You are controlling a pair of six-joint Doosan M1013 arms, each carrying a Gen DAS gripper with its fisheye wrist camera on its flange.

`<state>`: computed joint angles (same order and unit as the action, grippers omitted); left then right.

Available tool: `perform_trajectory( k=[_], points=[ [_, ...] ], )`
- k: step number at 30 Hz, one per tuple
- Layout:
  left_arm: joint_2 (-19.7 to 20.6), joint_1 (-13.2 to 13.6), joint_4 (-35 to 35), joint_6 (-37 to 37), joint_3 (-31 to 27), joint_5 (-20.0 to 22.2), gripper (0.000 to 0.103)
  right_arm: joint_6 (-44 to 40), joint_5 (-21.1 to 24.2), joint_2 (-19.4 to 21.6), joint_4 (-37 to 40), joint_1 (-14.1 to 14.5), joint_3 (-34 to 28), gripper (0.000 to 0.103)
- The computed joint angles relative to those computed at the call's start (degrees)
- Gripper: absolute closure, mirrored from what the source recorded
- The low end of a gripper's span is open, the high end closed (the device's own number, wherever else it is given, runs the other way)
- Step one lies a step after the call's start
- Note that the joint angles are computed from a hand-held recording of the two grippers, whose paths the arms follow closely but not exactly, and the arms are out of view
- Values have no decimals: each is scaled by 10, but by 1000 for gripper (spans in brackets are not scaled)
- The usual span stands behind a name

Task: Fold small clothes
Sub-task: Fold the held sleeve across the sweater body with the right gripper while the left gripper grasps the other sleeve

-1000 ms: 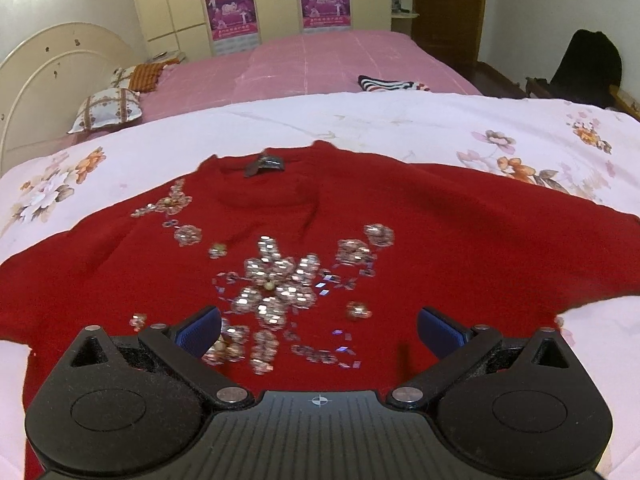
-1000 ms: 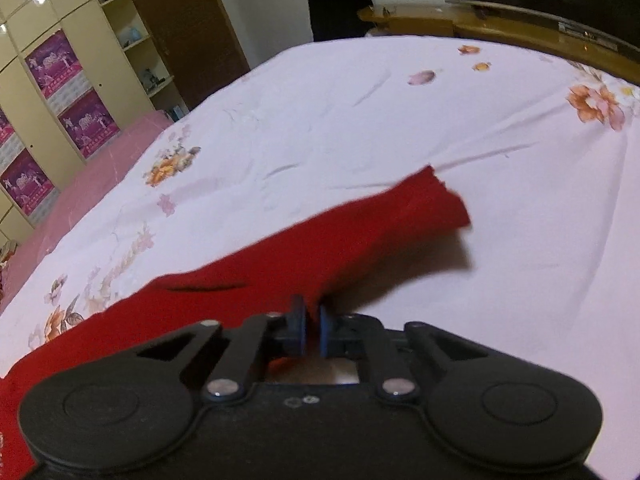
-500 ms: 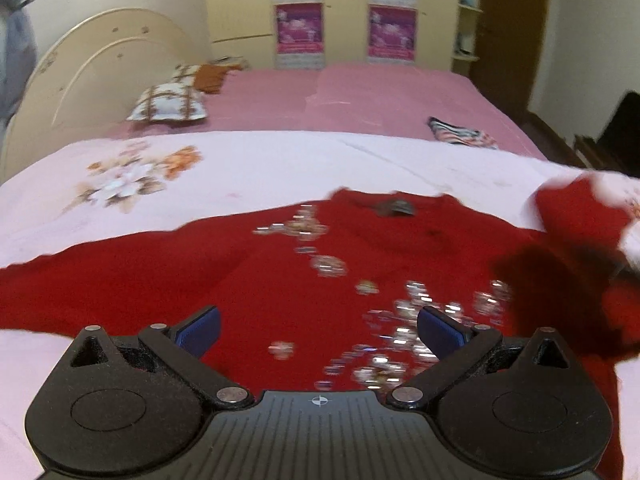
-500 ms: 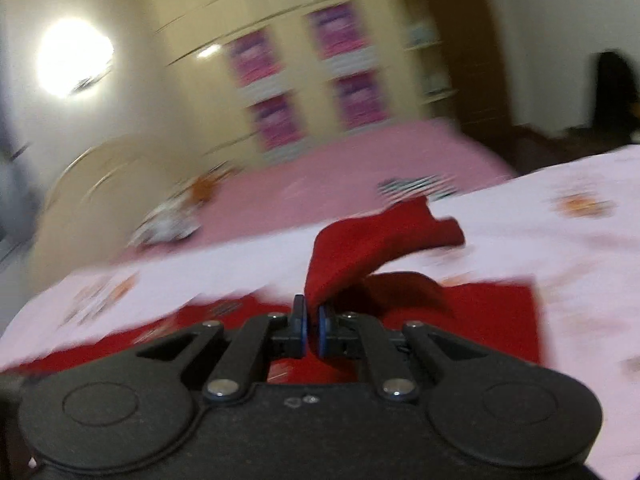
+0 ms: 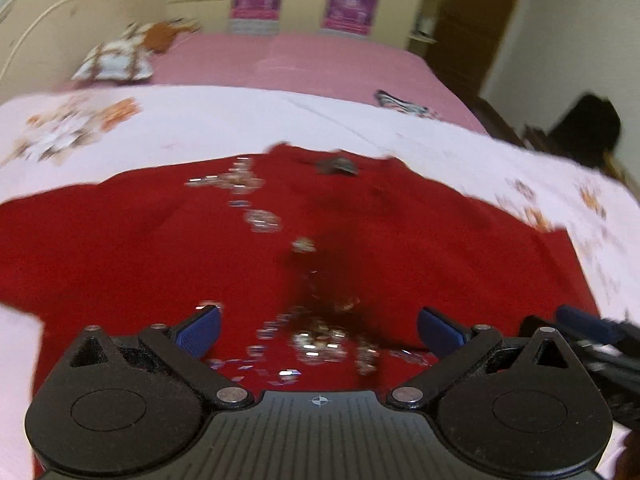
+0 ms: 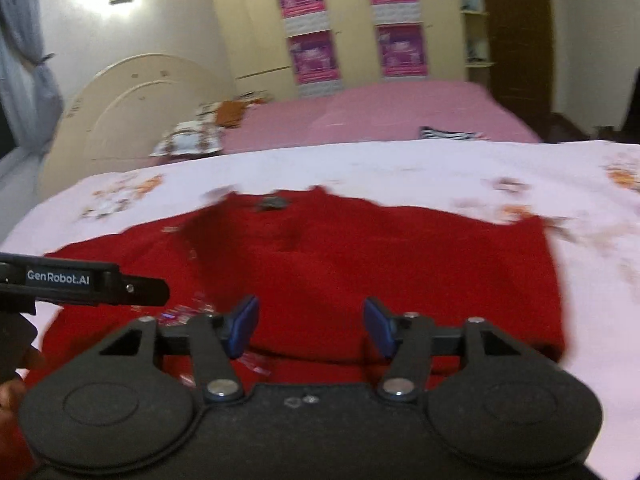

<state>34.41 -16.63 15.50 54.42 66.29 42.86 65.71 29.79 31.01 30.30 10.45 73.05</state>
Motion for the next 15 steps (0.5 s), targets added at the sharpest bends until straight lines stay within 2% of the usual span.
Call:
perform_trajectory(
  k=[3, 6, 10, 13, 15],
  points=[
    [16, -5, -7, 14, -15, 9, 0, 24, -19, -16, -22, -7, 28, 40],
    [18, -3, -22, 19, -11, 7, 0, 57, -28, -20, -43, -9, 39, 40],
    [-6, 11, -77, -31, 38, -55, 0, 87, -37, -23, -47, -11, 51, 40],
    [-10, 18, -108, -50, 53, -91, 1, 90, -36, -23, -38, -15, 55, 40],
    [-10, 21, -127, -64, 62, -124, 9, 88, -37, -23, -32, -15, 55, 40]
  ],
)
